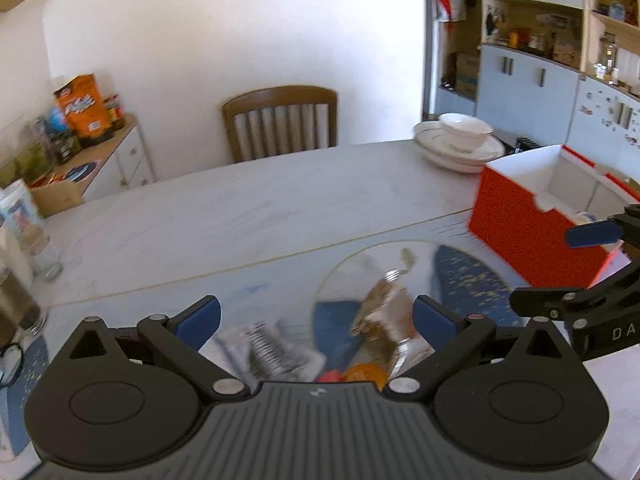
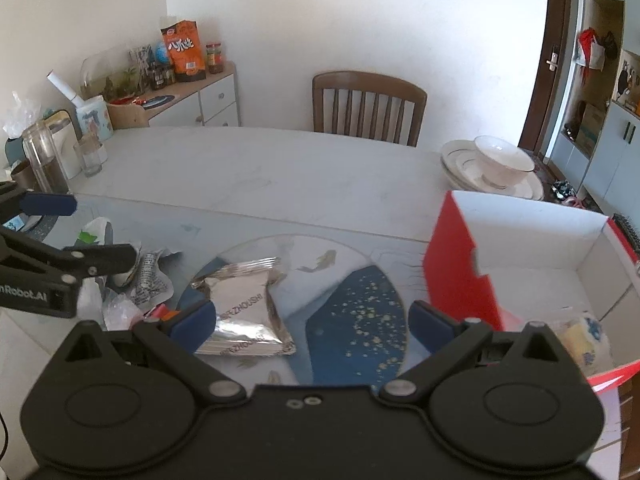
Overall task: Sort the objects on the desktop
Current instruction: 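Move both tools back to the pile on the glass table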
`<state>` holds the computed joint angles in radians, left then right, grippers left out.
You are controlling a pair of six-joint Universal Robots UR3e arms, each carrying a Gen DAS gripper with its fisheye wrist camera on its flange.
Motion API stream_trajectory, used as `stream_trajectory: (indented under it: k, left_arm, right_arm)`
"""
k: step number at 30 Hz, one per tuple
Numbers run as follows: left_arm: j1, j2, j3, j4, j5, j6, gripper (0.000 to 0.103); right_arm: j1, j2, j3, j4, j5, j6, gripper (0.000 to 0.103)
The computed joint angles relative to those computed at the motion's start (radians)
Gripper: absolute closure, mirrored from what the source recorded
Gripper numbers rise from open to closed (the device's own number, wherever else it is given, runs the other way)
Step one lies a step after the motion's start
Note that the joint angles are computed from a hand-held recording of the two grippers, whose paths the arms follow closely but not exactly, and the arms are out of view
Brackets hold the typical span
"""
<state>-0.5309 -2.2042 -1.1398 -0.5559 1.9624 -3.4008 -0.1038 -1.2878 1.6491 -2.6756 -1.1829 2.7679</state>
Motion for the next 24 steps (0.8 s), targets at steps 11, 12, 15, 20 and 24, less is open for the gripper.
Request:
stream_trajectory:
  k: [11,12,15,20,24]
  left_arm:
    - [0.094,0.109,-0.196,-0.001,0.003,-0.105,0.0]
    - [0.101,0.11,-0.202,-0.004,0.006,-0.111,0.0]
    - [0.114,0.1,-0.201,-0.02,0.016,-0.119,0.0]
    - [0.138,0.067,-0.165,-0.07,0.006,-0.151,0.0]
    - [0.145,0.042,-0.138,-0.095,-0.005,-0.164,0.0]
  right_arm:
    - [0.089,0.102,-0.081,-0.014,-0.056,0.038,0.0]
    - [0.096,0.111,-0.092,-0.012,-0.061,0.037,0.0]
    - [0.113,0.142,-0.125,-0.001,-0.069,0.031,0.001]
    - [0.138,0.202,-0.194,0.021,-0.083,0.027,0.001]
    - [0.151,0.247,-0.25,0.053,-0.087,0.027,0.001]
